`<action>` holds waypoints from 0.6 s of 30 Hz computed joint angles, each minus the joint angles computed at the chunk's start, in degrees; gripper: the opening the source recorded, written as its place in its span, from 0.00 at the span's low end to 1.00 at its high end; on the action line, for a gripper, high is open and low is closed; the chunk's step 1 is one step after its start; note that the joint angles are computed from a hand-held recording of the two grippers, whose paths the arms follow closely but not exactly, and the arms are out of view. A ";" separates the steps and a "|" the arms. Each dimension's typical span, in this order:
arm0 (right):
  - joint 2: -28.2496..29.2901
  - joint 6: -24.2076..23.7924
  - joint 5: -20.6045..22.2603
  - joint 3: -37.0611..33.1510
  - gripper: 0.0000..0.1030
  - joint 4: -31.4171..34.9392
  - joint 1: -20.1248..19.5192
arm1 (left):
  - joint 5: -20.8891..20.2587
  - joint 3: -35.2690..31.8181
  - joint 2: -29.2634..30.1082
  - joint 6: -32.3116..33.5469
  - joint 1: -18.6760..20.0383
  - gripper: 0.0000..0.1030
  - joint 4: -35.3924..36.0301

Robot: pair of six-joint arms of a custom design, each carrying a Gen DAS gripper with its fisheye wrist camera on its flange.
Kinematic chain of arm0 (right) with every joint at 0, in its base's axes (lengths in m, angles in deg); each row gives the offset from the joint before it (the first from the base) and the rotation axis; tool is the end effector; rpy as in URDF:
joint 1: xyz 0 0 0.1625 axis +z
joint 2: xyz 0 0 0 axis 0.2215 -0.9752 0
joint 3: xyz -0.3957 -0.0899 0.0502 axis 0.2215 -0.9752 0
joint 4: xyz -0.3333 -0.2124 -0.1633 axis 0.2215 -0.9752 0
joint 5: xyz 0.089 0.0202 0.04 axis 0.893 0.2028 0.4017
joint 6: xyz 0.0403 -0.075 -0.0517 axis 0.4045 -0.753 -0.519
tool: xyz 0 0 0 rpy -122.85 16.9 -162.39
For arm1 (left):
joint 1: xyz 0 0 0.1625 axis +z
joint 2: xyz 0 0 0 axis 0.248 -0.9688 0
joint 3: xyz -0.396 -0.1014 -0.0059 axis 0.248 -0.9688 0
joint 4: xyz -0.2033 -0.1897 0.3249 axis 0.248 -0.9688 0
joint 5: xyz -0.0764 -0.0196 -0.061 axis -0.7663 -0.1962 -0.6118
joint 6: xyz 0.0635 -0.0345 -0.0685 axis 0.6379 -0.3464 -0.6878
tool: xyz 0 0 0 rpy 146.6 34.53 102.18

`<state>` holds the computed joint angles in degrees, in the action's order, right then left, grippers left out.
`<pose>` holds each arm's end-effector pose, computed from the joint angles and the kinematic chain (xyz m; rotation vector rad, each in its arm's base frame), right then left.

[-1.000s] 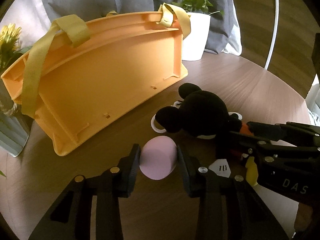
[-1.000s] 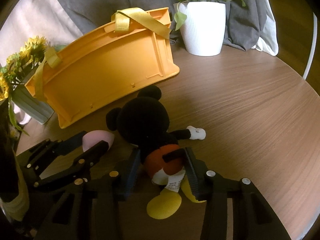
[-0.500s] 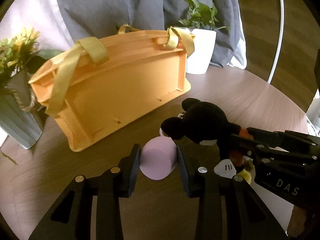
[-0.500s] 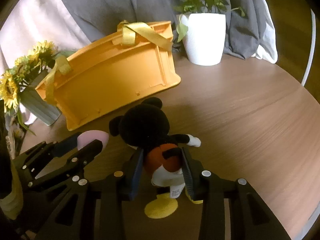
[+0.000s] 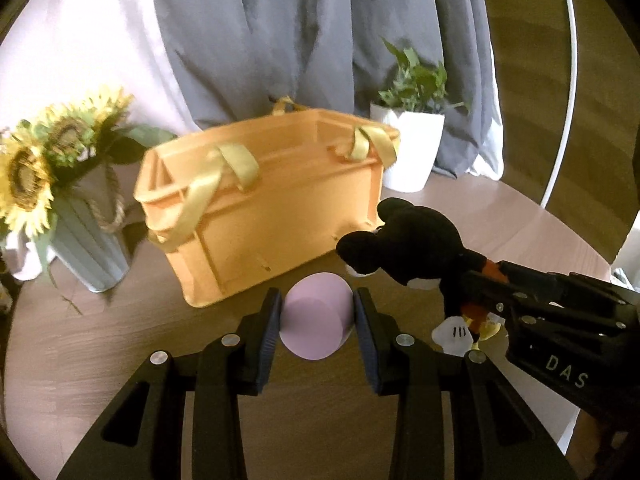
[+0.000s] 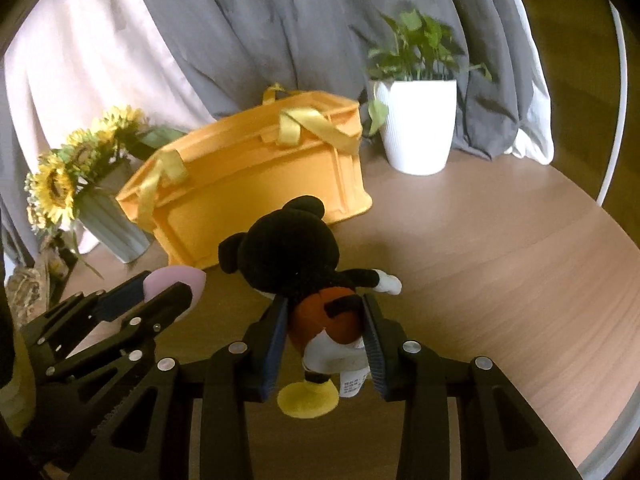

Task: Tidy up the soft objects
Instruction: 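Lift pink sponge with left tool while right tool carries Mickey plush over crate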

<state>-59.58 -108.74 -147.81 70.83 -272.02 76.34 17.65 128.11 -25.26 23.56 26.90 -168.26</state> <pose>0.0845 -0.6275 0.3390 0.2669 -2.3008 1.1017 -0.4309 -0.6528 0.0079 0.8449 2.2471 -0.9361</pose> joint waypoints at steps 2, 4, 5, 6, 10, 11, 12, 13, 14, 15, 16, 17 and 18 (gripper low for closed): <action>-0.59 -0.44 0.48 0.17 0.36 -0.12 0.31 | 1.37 0.23 -0.25 -0.05 -0.68 0.35 -0.88; -1.22 -0.99 1.31 0.14 0.36 0.00 0.56 | 2.65 0.40 -0.49 0.09 -1.32 0.35 -2.26; -1.39 -1.14 1.58 0.04 0.36 0.06 0.69 | 3.08 0.49 -0.60 0.18 -1.48 0.35 -2.71; -1.60 -1.47 1.97 -0.12 0.36 0.19 0.85 | 3.72 0.34 -0.58 0.20 -1.75 0.35 -3.16; -2.15 -2.92 3.43 -0.70 0.36 0.30 1.38 | 6.43 -0.22 -0.60 -0.12 -2.81 0.35 -4.78; -2.30 -3.22 3.99 -0.95 0.36 0.45 1.54 | 6.80 -0.59 -0.45 -0.11 -2.96 0.35 -4.99; -2.39 -3.48 4.42 -1.21 0.36 0.61 1.65 | 7.56 -0.97 -0.35 0.12 -3.24 0.35 -5.49; -2.47 -3.71 4.89 -1.47 0.36 0.71 1.75 | 8.00 -1.27 -0.20 0.36 -3.42 0.35 -5.87; -2.52 -3.94 5.28 -1.70 0.36 0.79 1.92 | 8.48 -1.67 -0.02 0.64 -3.57 0.35 -6.28; -2.55 -4.22 5.68 -2.03 0.36 1.01 2.04 | 8.93 -2.05 0.13 0.96 -3.71 0.35 -6.78; -2.57 -4.51 6.11 -2.35 0.36 1.12 2.15 | 9.17 -2.49 0.27 1.39 -3.84 0.35 -7.35; -2.57 -4.76 6.45 -2.58 0.36 1.14 2.31 | 9.37 -2.93 0.42 1.73 -3.95 0.35 -7.74; -2.52 -5.12 6.89 -2.97 0.36 1.30 2.43 | 9.63 -3.37 0.62 2.15 -4.07 0.35 -8.30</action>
<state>-62.10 -113.86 -140.92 67.86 -270.72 78.77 27.28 124.74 -24.64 25.71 22.83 -176.57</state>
